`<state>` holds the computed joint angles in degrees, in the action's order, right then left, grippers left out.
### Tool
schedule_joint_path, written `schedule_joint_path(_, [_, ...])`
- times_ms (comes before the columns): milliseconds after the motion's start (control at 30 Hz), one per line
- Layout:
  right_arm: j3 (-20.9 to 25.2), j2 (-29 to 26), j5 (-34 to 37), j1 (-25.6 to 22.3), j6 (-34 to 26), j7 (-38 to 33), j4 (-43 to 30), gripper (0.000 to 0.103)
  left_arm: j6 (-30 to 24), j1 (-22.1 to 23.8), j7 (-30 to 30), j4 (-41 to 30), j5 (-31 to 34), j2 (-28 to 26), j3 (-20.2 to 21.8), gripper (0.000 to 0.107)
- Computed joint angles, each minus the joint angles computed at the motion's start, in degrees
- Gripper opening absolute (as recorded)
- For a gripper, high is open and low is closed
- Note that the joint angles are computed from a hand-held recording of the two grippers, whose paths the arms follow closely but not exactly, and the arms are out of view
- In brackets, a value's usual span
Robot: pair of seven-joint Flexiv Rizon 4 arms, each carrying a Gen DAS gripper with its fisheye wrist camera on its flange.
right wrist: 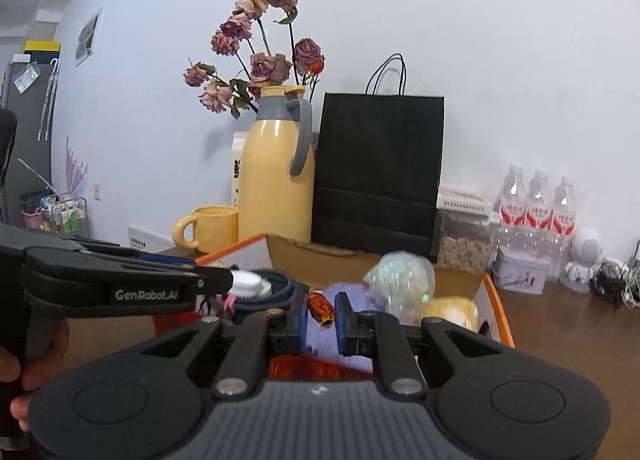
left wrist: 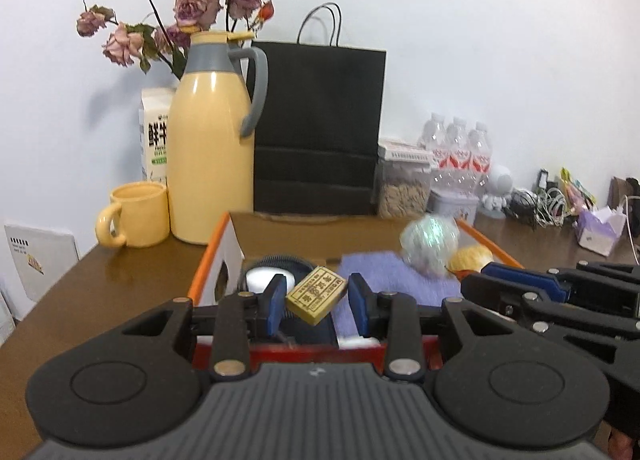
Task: Organize objects
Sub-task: 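Carry the orange item and yellow block into the box and open both grippers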
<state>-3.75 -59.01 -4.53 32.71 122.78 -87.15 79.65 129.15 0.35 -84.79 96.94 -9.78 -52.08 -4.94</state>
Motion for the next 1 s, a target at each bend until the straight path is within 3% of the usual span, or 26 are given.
schedule_joint_path(467, [-2.8, -7.4, 0.1, 0.4, -7.4, 5.2, -16.1, 0.013, -2.3, -3.6, 4.4, -11.5, -8.7, -5.3, 2.9, 0.034])
schedule_joint_path(633, [-2.5, -8.6, -1.2, -0.6, -9.9, 7.5, -17.2, 0.013, -5.6, -3.5, 6.8, -12.8, -10.2, -6.7, 2.9, 0.034])
schedule_joint_path(900, [-2.3, -8.1, -3.5, -1.0, -9.5, 9.6, -15.6, 0.014, -3.1, -2.7, 5.9, -11.5, -9.0, -6.6, 1.9, 0.035])
schedule_joint_path(1000, [-3.0, -7.6, -2.7, -0.5, -9.2, 9.9, -14.5, 0.018, -1.5, -2.8, 5.7, -11.1, -9.0, -6.7, 2.0, 0.048])
